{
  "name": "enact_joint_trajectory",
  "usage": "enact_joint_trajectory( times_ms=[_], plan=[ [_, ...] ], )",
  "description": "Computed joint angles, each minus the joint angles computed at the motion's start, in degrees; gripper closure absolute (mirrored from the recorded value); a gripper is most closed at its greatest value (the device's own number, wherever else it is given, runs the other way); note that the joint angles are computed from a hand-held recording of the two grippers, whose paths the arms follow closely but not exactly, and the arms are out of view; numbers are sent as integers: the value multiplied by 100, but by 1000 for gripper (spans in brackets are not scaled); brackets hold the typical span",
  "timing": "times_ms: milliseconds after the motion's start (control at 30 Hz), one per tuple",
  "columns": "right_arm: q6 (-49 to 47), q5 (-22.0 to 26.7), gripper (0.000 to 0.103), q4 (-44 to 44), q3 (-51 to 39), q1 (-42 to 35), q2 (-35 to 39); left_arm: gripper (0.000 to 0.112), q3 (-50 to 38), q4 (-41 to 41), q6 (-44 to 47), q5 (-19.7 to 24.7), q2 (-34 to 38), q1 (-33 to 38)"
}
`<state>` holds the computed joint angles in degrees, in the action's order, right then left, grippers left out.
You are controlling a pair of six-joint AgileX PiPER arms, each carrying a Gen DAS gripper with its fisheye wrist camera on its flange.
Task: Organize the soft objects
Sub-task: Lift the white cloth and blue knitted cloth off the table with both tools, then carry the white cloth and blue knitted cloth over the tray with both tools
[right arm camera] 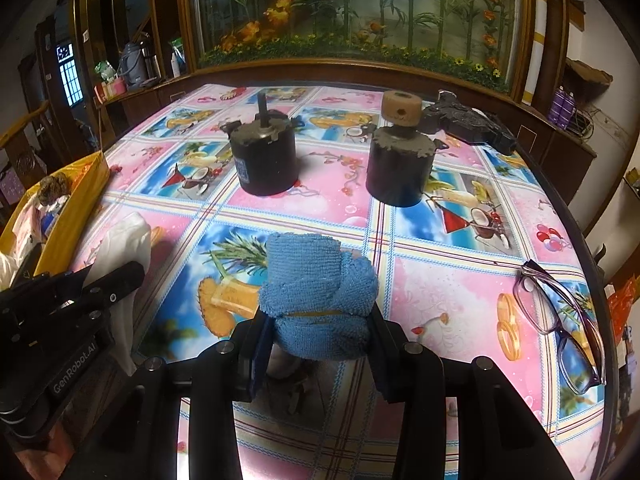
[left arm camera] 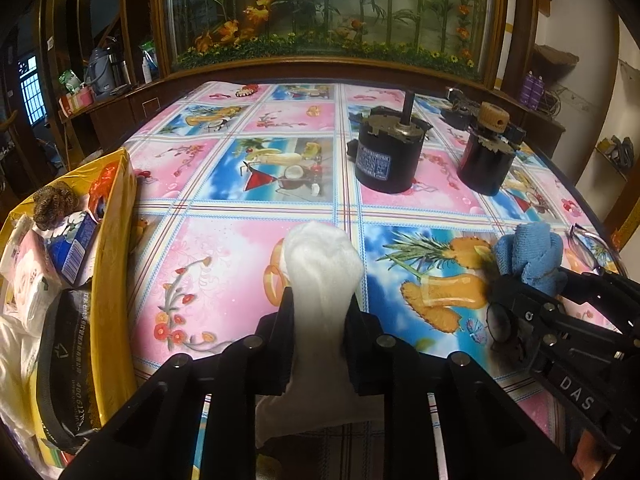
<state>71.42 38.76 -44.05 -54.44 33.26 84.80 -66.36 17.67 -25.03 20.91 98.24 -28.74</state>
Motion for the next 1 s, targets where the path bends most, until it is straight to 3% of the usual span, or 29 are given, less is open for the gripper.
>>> enact_joint_trajectory(
  times_ms=[167, 333, 500, 733, 833, 933, 1000],
  plan=[
    [92, -20, 59, -87, 37, 56, -149, 92, 195, 694, -736, -183, -157, -47],
    [285, 15, 58, -255, 86, 126, -261, 92, 353, 2538, -2396, -36, -283, -354],
    [401, 21, 58, -383, 110, 174, -306, 92, 459, 2517, -2343, -44, -551, -327],
    [843, -135, 59, -1052, 228, 375, -330, 92, 730, 1415, -1266, -266, -1212, 122],
    [1032, -155, 59, -1358, 239, 480, -264, 92, 850, 366, -228, -349, -1528, 567],
    [640, -415, 58, -915, 127, 436, -192, 92, 947, -859, 1014, -378, -1776, 1135],
    [496, -327, 58, -769, -33, 581, -127, 92, 985, -1840, 1992, -325, -1876, 1566]
  ],
)
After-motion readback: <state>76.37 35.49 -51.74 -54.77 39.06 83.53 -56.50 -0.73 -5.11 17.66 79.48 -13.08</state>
